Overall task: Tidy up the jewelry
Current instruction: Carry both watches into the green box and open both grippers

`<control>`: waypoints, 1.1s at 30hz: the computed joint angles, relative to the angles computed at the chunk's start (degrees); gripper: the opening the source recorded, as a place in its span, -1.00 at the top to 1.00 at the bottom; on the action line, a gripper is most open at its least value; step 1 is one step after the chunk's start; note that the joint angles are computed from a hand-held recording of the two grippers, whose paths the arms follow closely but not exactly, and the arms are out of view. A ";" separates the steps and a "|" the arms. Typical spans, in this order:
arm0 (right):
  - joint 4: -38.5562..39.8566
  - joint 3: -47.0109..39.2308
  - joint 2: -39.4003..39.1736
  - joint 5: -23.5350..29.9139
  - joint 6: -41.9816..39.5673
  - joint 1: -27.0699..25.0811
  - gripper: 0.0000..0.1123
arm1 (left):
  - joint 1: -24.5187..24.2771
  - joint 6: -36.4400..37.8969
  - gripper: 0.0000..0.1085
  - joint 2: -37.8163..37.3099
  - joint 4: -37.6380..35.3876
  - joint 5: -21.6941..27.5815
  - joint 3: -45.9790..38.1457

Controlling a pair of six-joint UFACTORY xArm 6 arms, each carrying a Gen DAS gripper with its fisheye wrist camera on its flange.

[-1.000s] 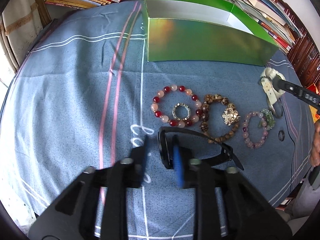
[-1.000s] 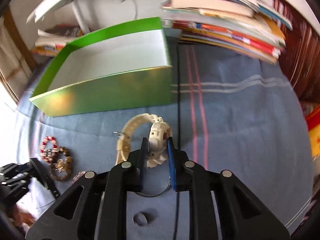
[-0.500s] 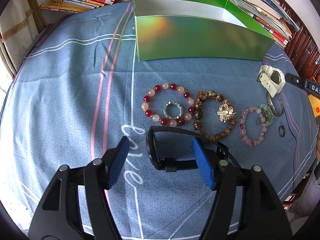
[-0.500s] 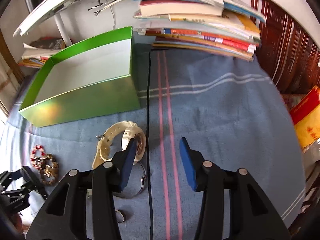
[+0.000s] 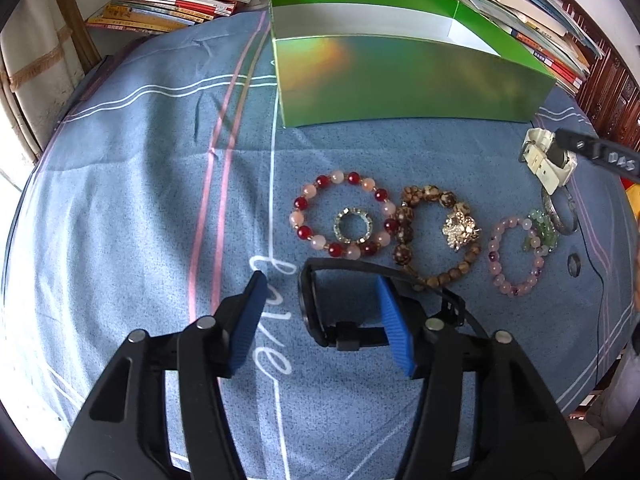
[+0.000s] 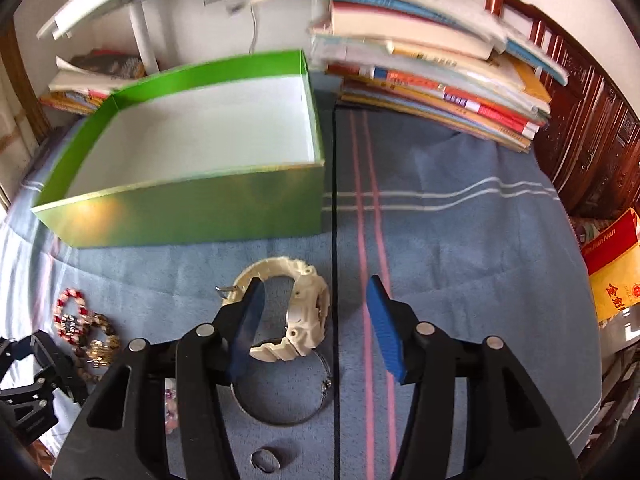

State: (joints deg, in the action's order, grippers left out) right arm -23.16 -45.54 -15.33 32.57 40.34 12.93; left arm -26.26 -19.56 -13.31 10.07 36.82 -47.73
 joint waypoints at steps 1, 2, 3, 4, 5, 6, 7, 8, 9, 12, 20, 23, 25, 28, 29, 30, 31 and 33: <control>-0.22 -0.31 0.63 0.40 0.34 0.07 0.06 | -0.04 0.08 -0.09 0.10 0.17 -0.16 -0.03; -0.46 -0.59 1.29 0.81 0.70 0.13 0.06 | -0.04 0.18 -0.09 0.17 0.07 -0.25 -0.07; -0.31 -0.57 1.59 0.88 0.58 0.12 0.06 | -0.05 0.16 -0.09 0.30 -0.01 -0.25 -0.21; -0.18 -0.44 1.69 0.83 0.36 0.15 0.09 | -0.10 -0.01 -0.09 0.45 -0.01 -0.31 -0.33; 0.03 -0.06 1.57 0.29 -0.01 0.13 0.36 | -0.12 -0.19 -0.08 0.57 0.01 -0.32 -0.45; 0.90 0.23 1.41 -0.10 -0.94 0.07 0.52 | -0.19 -0.84 0.00 0.58 0.52 -0.30 -0.45; 1.80 0.43 1.29 -0.25 -1.71 0.12 0.66 | -0.15 -1.48 0.12 0.58 1.15 -0.34 -0.48; 1.53 0.61 1.06 -0.37 -1.48 0.15 0.68 | 0.03 -1.60 0.46 0.49 0.83 -0.40 -0.59; 1.77 0.85 0.74 -0.67 -1.95 0.18 0.68 | 0.09 -1.67 0.81 0.44 0.45 -0.14 -0.70; 1.96 1.39 -0.58 -1.31 -2.80 0.70 0.68 | 0.80 -0.14 0.84 0.02 -1.87 0.07 -0.79; 2.46 -1.47 -4.08 -4.43 -5.92 1.54 0.68 | 0.59 1.88 0.85 -1.65 0.38 -3.11 -5.11; 0.67 -5.39 -2.66 -5.93 -5.34 1.72 0.67 | 1.30 3.11 0.85 0.30 0.40 -5.09 -9.46; -0.36 -8.21 -0.69 -7.32 -5.50 1.46 0.67 | 1.90 3.41 0.84 3.49 -0.48 -6.93 -14.13; 3.21 -13.84 4.71 -7.28 -8.25 0.72 0.67 | 2.91 3.26 0.84 11.88 -1.92 -7.73 -24.01; 6.18 -16.40 7.60 -6.73 -10.31 0.28 0.67 | 3.18 2.13 0.84 15.27 -1.27 -7.22 -27.66; 8.09 -18.30 9.83 -5.91 -11.37 0.10 0.67 | 3.21 1.50 0.84 17.40 -1.00 -6.56 -29.94; 9.25 -20.01 11.96 -5.07 -11.82 -0.05 0.67 | 3.43 1.19 0.84 21.00 -1.31 -5.09 -33.72; 10.59 -23.29 16.11 -3.46 -12.12 -0.42 0.68 | 3.49 -0.01 0.84 25.64 -0.72 -2.58 -38.35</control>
State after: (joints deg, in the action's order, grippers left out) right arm -12.57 -68.83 0.78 29.11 28.22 12.51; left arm -22.77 -19.56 12.33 9.35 34.23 -86.08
